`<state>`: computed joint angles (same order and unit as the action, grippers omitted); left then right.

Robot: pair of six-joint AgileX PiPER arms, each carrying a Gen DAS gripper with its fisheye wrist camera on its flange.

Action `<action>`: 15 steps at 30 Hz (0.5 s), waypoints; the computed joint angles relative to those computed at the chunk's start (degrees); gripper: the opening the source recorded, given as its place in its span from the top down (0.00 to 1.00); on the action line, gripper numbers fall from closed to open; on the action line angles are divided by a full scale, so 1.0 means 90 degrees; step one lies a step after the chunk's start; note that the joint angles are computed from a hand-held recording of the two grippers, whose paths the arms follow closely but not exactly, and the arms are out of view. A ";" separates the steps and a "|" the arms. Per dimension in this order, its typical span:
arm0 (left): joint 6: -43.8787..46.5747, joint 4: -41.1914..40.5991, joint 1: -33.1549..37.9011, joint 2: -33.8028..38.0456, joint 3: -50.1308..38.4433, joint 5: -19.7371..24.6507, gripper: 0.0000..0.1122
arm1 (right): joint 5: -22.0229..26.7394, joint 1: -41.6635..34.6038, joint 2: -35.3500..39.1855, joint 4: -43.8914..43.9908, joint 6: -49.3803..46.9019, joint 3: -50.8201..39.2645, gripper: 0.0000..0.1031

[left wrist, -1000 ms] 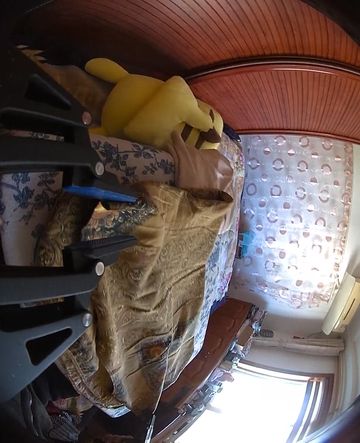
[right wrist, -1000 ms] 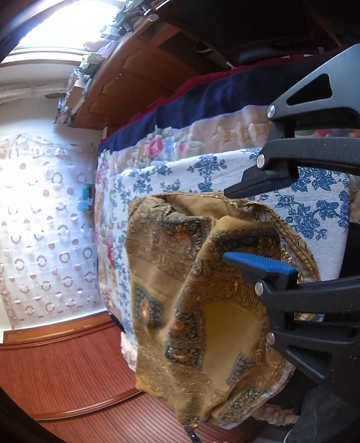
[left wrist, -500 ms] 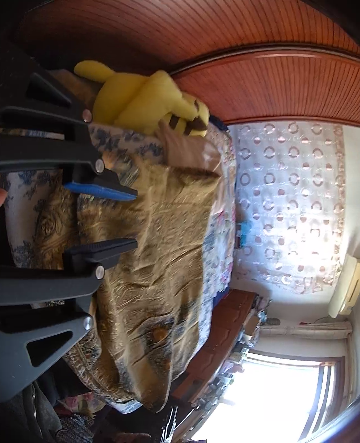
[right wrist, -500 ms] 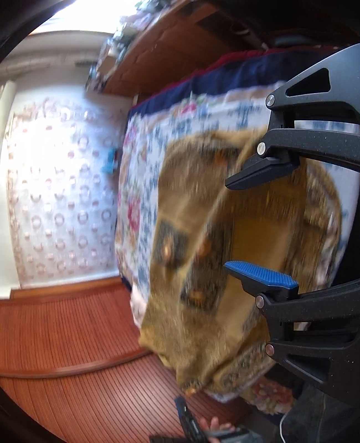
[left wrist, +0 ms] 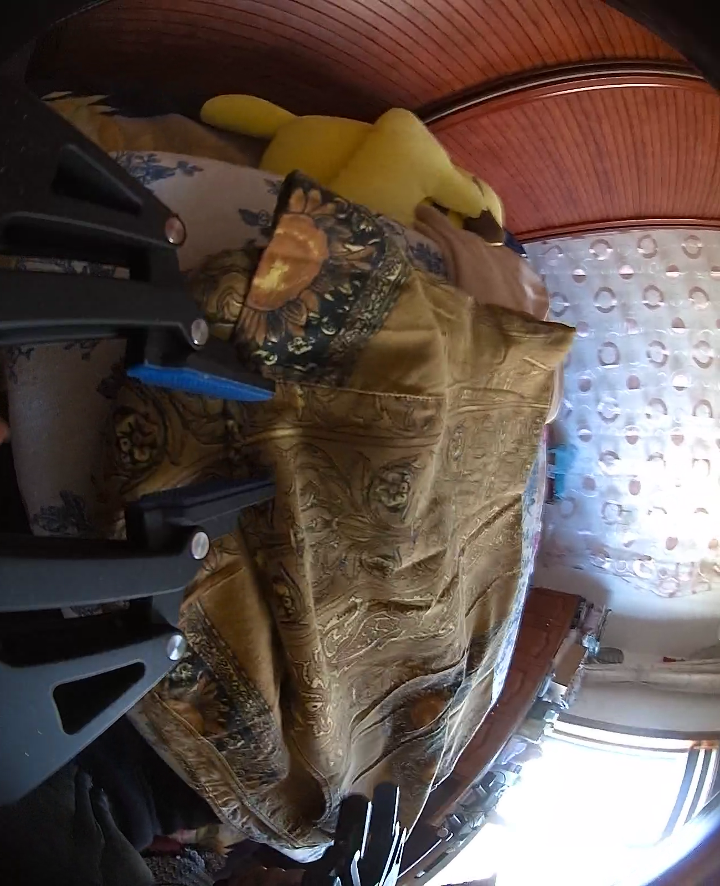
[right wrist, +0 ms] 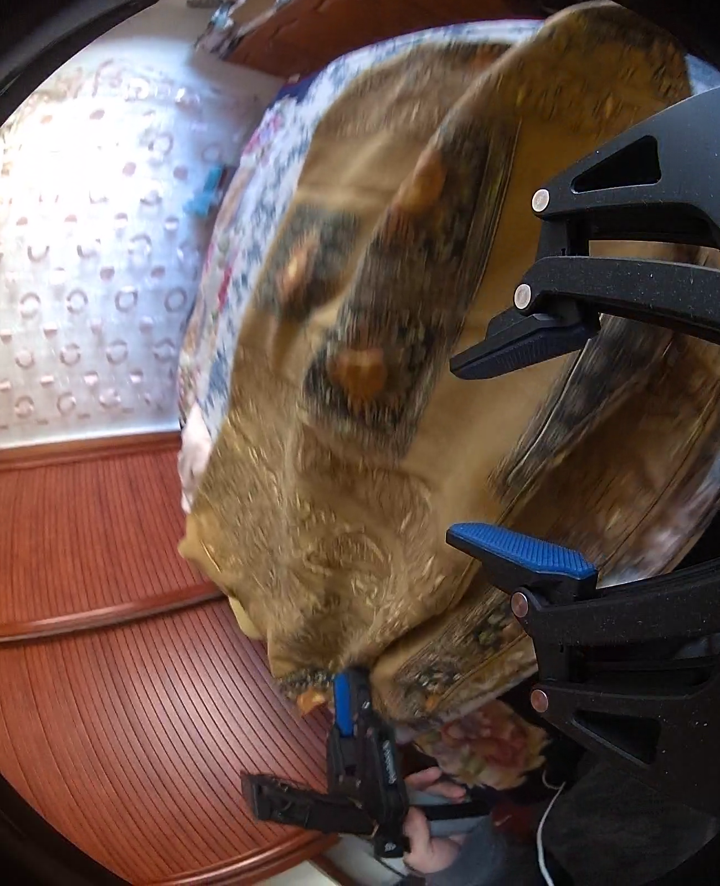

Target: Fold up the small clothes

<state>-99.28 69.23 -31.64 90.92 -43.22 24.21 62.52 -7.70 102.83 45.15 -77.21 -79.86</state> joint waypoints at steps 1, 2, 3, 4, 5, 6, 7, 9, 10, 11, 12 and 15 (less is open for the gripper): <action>-0.0037 0.0036 -0.0047 0.0017 -0.0008 0.0059 0.75 | -0.0046 0.0129 -0.0011 -0.0018 -0.0006 0.0069 0.47; -0.0104 0.0085 -0.0078 0.0031 -0.0006 0.0098 0.75 | -0.0104 0.0245 -0.0025 -0.0054 -0.0010 0.0119 0.47; -0.0248 0.0196 -0.0133 0.0060 -0.0006 0.0168 0.75 | -0.0152 0.0347 -0.0043 -0.0070 -0.0033 0.0181 0.47; -0.0376 0.0339 -0.0152 0.0080 0.0011 0.0216 0.75 | -0.0171 0.0423 -0.0057 -0.0079 -0.0024 0.0215 0.47; -0.0529 0.0499 -0.0259 0.0127 0.0014 0.0354 0.75 | -0.0180 0.0518 -0.0075 -0.0092 -0.0033 0.0276 0.47; -0.0564 0.0551 -0.0306 0.0141 0.0024 0.0410 0.75 | -0.0191 0.0572 -0.0090 -0.0103 -0.0048 0.0320 0.47; -0.0589 0.0568 -0.0309 0.0116 0.0057 0.0381 0.75 | -0.0202 0.0610 -0.0108 -0.0109 -0.0074 0.0371 0.47; -0.0406 0.0396 -0.0174 -0.0003 0.0122 0.0148 0.75 | -0.0186 0.0635 -0.0144 -0.0131 -0.0112 0.0449 0.47; -0.0279 0.0273 -0.0099 -0.0090 0.0165 0.0036 0.75 | -0.0192 0.0662 -0.0136 -0.0156 -0.0106 0.0453 0.47; -0.0169 0.0198 -0.0013 -0.0160 0.0198 -0.0041 0.75 | -0.0246 0.0705 -0.0143 -0.0184 -0.0111 0.0490 0.47; -0.0043 0.0089 0.0015 -0.0234 0.0241 -0.0030 0.75 | -0.0323 0.0750 -0.0154 -0.0209 -0.0137 0.0537 0.47; 0.0142 -0.0185 -0.0296 -0.0437 0.0285 0.0733 0.75 | -0.0463 0.0838 -0.0125 -0.0288 -0.0166 0.0608 0.47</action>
<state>-98.00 67.57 -34.31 86.99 -40.65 30.80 58.35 -0.16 101.70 42.56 -78.70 -74.38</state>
